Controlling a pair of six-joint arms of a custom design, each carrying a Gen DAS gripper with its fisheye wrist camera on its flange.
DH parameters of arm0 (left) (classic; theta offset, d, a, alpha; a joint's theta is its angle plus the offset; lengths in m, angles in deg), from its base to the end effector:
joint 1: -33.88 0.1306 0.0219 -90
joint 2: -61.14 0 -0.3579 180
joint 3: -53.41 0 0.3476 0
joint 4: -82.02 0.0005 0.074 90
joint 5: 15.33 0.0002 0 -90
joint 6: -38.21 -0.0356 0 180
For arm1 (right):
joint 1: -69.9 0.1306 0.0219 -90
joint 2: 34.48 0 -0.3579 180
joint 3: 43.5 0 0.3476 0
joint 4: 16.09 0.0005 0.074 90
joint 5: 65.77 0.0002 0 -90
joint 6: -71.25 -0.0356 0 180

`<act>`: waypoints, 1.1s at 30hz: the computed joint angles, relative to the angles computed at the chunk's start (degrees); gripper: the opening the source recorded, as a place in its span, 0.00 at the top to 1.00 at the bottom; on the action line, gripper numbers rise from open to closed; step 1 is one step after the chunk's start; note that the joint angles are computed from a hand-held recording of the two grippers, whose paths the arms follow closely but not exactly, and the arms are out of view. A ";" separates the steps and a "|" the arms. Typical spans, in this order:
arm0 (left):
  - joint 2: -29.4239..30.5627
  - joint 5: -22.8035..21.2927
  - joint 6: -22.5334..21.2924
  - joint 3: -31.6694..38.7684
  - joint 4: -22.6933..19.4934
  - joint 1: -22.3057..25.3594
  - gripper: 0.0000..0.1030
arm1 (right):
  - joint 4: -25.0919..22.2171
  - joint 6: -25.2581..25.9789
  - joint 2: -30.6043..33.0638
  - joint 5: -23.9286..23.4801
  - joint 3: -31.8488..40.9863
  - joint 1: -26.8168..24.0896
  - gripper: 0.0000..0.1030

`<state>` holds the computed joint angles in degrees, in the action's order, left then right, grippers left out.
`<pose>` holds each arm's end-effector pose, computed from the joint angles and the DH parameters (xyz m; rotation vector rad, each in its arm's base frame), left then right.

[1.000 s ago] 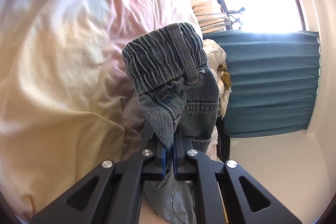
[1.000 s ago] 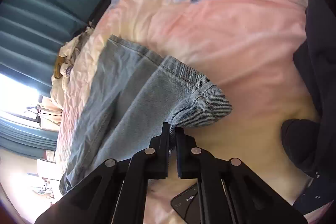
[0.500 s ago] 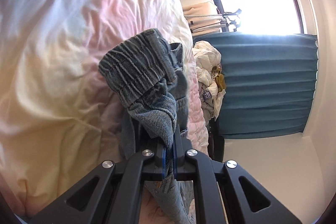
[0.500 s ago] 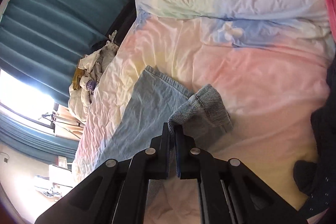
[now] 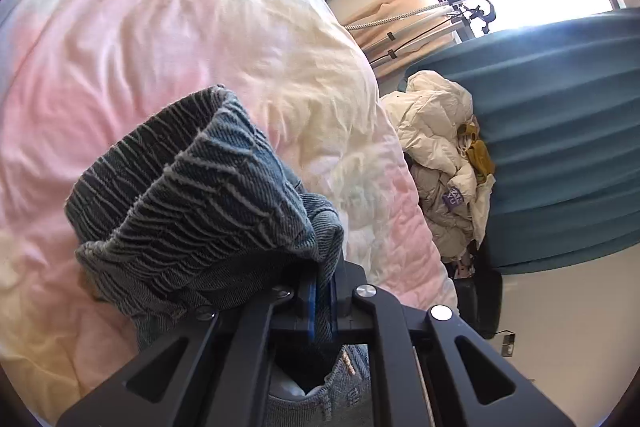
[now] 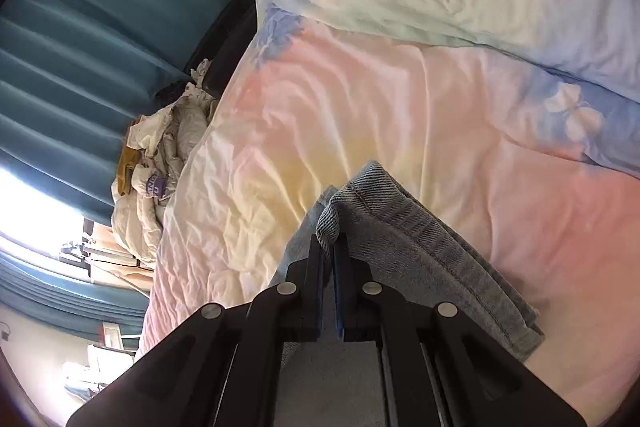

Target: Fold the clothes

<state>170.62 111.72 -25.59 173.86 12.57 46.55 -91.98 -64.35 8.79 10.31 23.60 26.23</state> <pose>0.5276 0.0961 0.4468 -0.6148 2.4598 -0.9238 0.1111 -0.0949 0.4306 1.6592 1.8278 0.3153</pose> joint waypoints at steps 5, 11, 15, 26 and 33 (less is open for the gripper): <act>11.11 -9.28 1.18 13.06 -1.71 -7.75 0.96 | 9.97 -0.57 6.87 4.12 -4.61 3.25 0.97; 20.10 -15.43 2.11 20.28 -2.79 -11.77 0.95 | 17.71 2.12 12.00 5.79 -9.08 4.35 0.97; 21.43 -14.77 -0.98 21.08 -3.15 -11.79 0.92 | 20.13 4.33 11.26 4.30 -11.09 3.54 0.94; 1.73 0.56 -5.42 -2.15 10.91 -5.50 0.29 | 7.13 10.82 0.36 2.11 -5.57 2.95 0.82; -4.72 5.58 -15.68 -11.86 1.24 1.09 0.29 | -3.65 5.88 -9.76 4.68 -3.18 11.25 0.81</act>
